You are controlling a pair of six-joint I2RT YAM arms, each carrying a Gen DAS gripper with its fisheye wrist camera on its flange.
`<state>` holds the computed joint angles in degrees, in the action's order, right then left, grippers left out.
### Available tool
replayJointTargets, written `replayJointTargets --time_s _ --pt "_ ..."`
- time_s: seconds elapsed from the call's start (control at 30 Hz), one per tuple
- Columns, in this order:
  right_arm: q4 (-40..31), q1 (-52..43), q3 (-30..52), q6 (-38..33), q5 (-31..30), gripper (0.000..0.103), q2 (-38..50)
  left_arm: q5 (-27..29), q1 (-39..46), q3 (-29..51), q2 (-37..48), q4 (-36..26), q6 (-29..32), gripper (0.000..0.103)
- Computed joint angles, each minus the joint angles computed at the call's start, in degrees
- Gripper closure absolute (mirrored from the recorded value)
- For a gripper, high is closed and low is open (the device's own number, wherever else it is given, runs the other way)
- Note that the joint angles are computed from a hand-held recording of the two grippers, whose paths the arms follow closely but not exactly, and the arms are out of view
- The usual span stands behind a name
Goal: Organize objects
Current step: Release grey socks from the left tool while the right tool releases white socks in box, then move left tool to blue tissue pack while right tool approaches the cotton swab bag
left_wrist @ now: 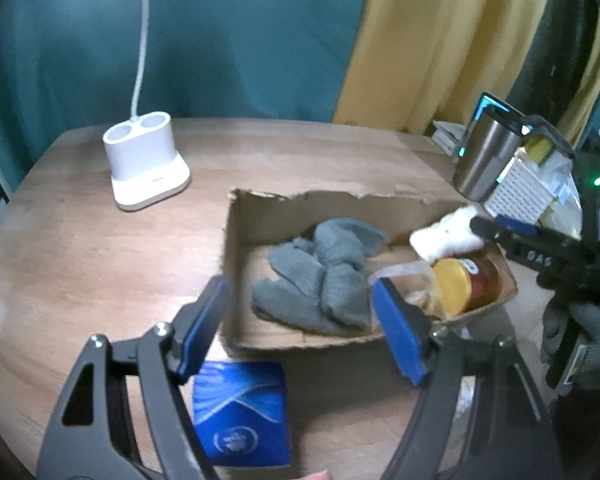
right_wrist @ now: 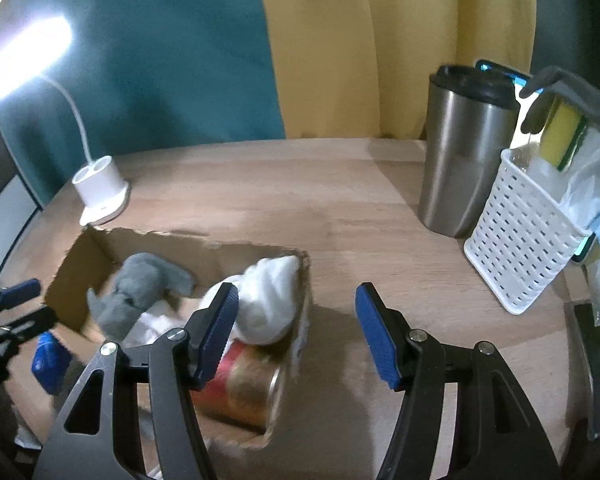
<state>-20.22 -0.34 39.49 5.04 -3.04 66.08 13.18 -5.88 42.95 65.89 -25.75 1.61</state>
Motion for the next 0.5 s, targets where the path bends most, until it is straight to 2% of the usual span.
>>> replayJointTargets --time_s 0.17,0.5 --pt "1.63 -0.99 1.47 -0.08 -0.55 0.039 8.88 -0.28 0.96 0.30 1.74 0.55 -0.11 0.027" --pt "0.05 0.99 -0.50 1.42 0.46 0.039 3.08 0.72 2.13 -0.85 -0.45 0.12 0.37 0.027"
